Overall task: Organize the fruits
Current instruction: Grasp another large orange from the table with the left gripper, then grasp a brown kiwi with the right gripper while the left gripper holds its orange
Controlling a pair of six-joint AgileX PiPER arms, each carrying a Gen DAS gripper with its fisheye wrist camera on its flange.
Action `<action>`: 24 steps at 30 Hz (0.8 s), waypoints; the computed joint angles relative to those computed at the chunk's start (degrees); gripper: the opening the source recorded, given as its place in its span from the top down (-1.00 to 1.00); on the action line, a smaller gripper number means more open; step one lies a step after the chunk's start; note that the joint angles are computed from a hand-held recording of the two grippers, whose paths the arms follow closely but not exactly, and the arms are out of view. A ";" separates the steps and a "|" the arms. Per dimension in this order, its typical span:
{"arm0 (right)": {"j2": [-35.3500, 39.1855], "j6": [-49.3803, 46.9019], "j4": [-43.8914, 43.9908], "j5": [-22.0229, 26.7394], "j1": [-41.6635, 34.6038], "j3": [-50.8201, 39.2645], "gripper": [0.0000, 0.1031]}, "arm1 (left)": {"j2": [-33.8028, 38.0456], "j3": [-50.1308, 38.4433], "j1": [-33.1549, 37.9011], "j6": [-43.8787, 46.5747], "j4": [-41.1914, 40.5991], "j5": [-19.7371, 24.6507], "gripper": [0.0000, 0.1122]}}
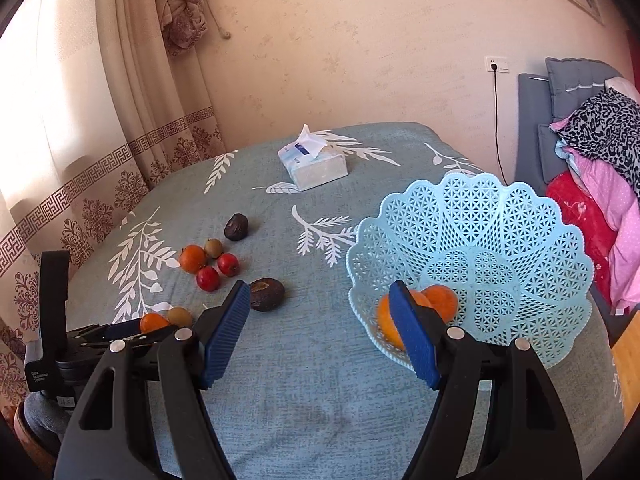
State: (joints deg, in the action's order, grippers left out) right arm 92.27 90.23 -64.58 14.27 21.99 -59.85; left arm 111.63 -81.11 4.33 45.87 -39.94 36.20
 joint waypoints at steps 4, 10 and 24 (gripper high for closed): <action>1.61 -9.60 9.60 -1.06 0.44 -2.10 -0.42 | -0.23 0.46 0.29 2.99 -1.86 0.78 0.17; 3.97 -23.08 21.91 -0.22 1.81 -6.03 -0.42 | -2.05 3.12 1.00 6.90 -5.58 -0.30 0.26; 18.51 -62.42 55.68 7.27 5.82 -24.94 -0.32 | -6.53 8.00 5.90 11.95 -12.05 -8.21 0.26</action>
